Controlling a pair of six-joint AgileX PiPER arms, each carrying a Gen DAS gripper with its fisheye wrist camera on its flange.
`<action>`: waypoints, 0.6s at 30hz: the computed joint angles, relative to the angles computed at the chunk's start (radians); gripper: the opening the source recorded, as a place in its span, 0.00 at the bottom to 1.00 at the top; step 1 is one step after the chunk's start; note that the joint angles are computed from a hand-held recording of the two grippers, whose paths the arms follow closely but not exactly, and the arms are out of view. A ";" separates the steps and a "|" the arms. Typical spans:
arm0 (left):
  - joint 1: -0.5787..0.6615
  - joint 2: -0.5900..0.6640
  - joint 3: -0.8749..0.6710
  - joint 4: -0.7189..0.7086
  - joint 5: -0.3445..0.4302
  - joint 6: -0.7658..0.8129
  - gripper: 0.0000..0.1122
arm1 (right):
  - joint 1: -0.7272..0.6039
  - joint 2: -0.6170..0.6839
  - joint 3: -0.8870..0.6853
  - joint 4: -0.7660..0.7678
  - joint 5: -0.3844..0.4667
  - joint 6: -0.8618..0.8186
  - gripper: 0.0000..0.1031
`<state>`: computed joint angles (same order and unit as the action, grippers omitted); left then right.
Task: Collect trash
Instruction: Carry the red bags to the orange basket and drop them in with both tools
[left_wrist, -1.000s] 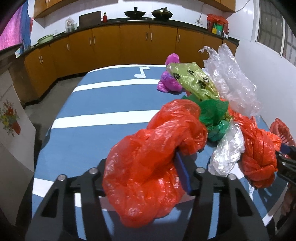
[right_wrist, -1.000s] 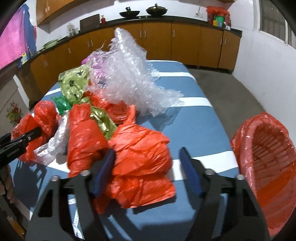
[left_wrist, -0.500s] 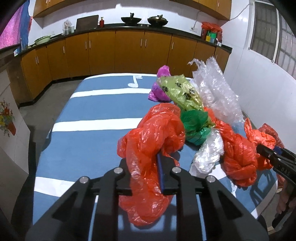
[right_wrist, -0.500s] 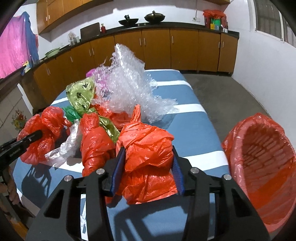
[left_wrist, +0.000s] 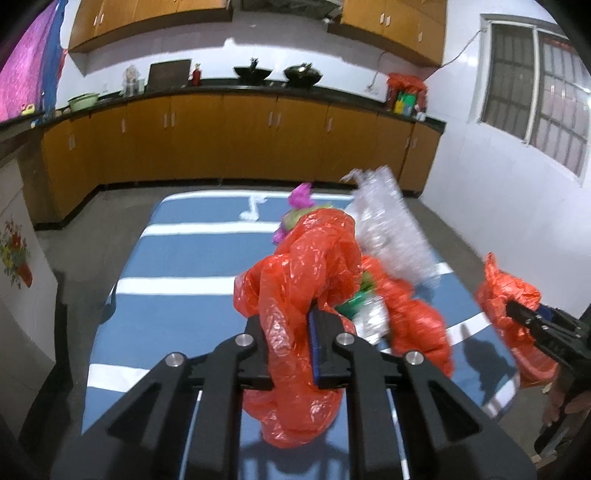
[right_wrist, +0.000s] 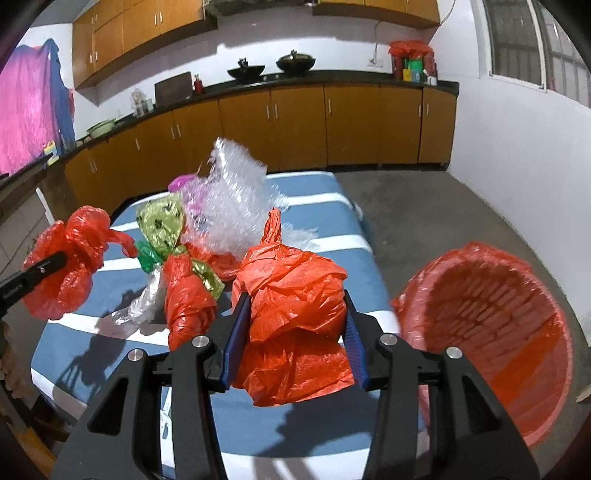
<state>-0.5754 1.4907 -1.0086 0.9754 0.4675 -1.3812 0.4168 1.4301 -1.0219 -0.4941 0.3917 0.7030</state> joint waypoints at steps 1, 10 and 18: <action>-0.016 -0.005 -0.012 0.001 0.006 0.002 0.12 | -0.011 -0.014 0.007 -0.004 0.003 -0.001 0.46; -0.190 0.087 -0.235 -0.066 0.016 0.100 0.12 | -0.149 -0.149 0.095 -0.139 0.074 0.119 0.46; -0.279 0.324 -0.512 -0.251 -0.017 0.257 0.12 | -0.369 -0.237 0.144 -0.076 0.099 0.071 0.46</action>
